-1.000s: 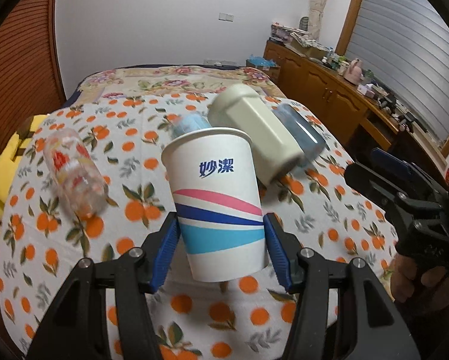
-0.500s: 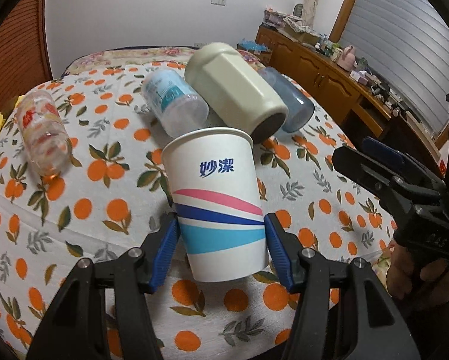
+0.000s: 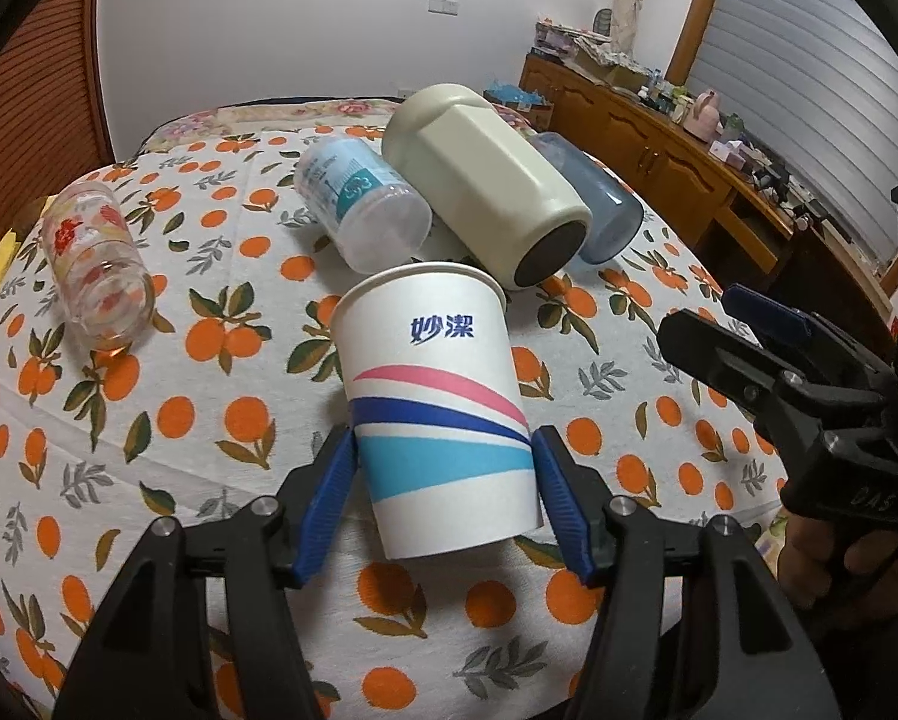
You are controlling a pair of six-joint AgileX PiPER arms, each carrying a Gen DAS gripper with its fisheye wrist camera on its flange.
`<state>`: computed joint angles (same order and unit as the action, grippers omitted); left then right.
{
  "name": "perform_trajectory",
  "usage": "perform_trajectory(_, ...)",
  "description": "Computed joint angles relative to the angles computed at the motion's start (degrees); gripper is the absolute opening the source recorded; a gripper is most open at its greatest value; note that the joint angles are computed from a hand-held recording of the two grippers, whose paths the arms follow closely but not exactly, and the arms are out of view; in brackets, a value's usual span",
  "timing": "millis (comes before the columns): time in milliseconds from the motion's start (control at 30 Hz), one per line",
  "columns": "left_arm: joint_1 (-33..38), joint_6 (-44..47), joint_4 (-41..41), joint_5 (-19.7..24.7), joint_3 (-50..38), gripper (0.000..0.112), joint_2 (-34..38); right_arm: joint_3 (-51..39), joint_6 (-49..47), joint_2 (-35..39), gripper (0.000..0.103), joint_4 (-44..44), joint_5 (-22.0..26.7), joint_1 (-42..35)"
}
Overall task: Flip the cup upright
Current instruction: 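Lift the striped paper cup off the sheet with the left tool, then close the right tool on the paper cup while the left tool opens and releases it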
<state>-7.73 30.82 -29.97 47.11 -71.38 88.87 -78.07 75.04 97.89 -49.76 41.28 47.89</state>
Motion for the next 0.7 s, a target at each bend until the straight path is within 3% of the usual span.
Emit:
perform_trajectory(467, 9.7, 8.4, -7.5, 1.3, 1.0, 0.069, -4.5, -5.8, -5.6, 3.3, 0.095, 5.9, -0.3, 1.2)
perform_trajectory(700, 13.3, 11.9, -7.1, -3.1, 2.6, 0.071, -7.3, -14.0, -11.8, 8.8, 0.092, 12.9, 0.8, 1.9)
